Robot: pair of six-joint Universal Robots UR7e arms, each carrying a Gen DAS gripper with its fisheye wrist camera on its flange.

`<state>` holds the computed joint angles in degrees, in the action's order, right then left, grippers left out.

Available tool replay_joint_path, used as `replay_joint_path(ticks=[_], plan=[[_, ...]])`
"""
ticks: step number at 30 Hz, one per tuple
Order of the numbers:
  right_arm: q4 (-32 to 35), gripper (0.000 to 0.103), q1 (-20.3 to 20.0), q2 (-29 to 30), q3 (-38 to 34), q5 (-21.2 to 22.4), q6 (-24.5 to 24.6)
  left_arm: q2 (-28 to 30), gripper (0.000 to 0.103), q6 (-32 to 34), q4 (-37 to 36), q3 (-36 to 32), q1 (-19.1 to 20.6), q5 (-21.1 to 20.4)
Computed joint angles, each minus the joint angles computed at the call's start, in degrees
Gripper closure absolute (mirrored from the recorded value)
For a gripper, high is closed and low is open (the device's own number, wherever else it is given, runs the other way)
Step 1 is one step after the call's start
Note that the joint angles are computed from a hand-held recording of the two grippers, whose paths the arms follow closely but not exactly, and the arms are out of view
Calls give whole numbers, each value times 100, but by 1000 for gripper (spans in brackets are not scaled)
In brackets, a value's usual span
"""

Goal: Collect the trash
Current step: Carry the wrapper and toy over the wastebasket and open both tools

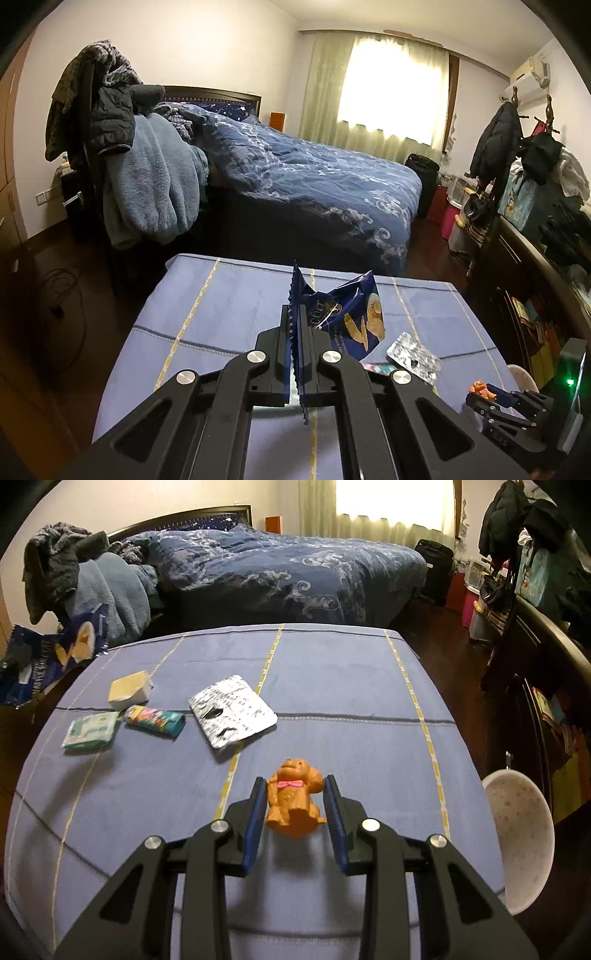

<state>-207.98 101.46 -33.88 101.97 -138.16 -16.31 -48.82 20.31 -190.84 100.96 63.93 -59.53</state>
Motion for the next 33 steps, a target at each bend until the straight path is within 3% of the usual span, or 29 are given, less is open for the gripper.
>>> replay_joint_path(ticks=[10,18,33], plan=[[-867,71,150,-315,923,36,77,-129,100,-5,-162,583,-369,106],[-1724,70,113,-695,1705,10,128,92,100,38,-174,840,-839,-69],[-3374,70,-621,-1623,3072,-52,140,1111,99,138,227,526,-1611,-548]])
